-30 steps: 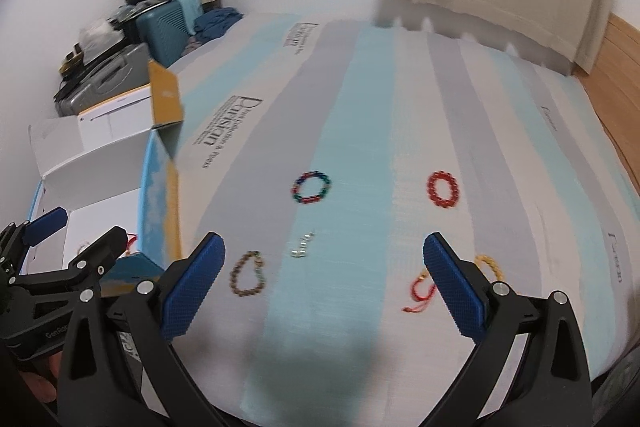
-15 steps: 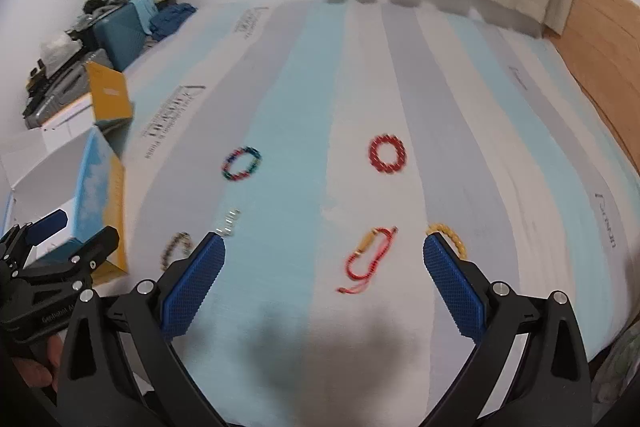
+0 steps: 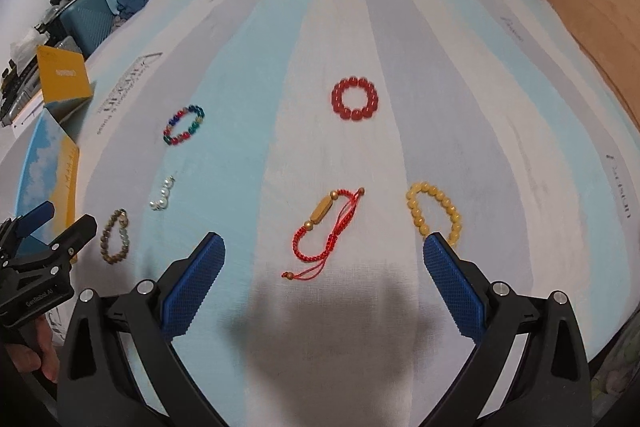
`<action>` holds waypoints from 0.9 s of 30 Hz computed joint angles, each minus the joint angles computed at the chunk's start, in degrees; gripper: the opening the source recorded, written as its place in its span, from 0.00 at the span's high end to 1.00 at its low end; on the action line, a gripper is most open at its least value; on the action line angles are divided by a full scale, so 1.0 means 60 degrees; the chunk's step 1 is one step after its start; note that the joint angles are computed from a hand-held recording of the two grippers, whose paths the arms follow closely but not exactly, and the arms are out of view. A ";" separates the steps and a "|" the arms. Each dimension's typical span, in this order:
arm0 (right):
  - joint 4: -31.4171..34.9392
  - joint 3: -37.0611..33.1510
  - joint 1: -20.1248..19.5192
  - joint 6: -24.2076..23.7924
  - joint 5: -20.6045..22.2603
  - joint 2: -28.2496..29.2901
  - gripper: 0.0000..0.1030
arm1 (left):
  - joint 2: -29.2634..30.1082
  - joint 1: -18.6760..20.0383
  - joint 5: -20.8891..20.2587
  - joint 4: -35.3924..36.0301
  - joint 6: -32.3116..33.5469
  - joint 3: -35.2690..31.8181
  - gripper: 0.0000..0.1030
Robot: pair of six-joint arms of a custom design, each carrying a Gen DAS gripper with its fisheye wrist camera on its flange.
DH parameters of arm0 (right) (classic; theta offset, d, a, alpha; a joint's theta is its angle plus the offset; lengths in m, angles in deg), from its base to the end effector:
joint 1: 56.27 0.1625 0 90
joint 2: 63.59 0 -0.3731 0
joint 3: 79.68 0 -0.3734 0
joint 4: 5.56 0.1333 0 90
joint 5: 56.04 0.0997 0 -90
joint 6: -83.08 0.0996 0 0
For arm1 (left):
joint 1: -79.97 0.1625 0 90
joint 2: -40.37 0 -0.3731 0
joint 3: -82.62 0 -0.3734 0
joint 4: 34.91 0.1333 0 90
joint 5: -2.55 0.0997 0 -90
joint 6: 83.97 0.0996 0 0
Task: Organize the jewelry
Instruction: 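Withdraw both tools from the box back over the bed, then grasp the brown wooden bracelet with the left tool while the right tool grasps the gold-bar cord bracelet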
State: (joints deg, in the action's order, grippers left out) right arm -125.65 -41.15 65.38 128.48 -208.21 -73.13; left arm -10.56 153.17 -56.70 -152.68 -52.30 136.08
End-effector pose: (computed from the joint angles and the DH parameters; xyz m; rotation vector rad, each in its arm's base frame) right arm 0.4557 -0.6531 -0.0012 -0.2719 -2.1505 0.8302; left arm -0.0360 -0.7568 0.4008 0.8922 2.3597 -0.4694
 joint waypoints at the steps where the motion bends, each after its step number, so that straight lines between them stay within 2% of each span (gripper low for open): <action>1: -0.0023 -0.0033 -0.0060 -0.0055 0.0065 0.0048 0.07 | 0.0082 0.0052 0.0021 -0.0024 0.0024 -0.0034 0.06; 6: 0.0049 -0.0382 -0.0301 -0.0195 0.0326 0.0319 0.07 | 0.0466 0.0287 0.0083 0.0006 0.0098 -0.0412 0.06; 10: 0.0171 -0.0712 -0.0512 -0.0284 0.0485 0.0542 0.07 | 0.0570 0.0340 0.0214 -0.0530 0.0493 -0.0222 0.06; 19: 0.0416 -0.1262 -0.0847 -0.0308 0.0817 0.0947 0.08 | 0.1089 0.0577 0.0132 -0.0149 0.0066 -0.0811 0.07; 24: 0.0521 -0.1452 -0.0969 -0.0278 0.1038 0.1104 0.13 | 0.1309 0.0693 -0.0045 0.0461 -0.0357 -0.1157 0.22; 27: 0.0641 -0.1537 -0.1034 -0.0216 0.1151 0.1156 0.17 | 0.1318 0.0755 -0.0113 0.0445 -0.0485 -0.1158 0.29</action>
State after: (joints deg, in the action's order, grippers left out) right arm -121.81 -50.37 59.18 127.18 -201.30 -66.20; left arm -2.65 157.70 -57.37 -150.01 -55.21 129.13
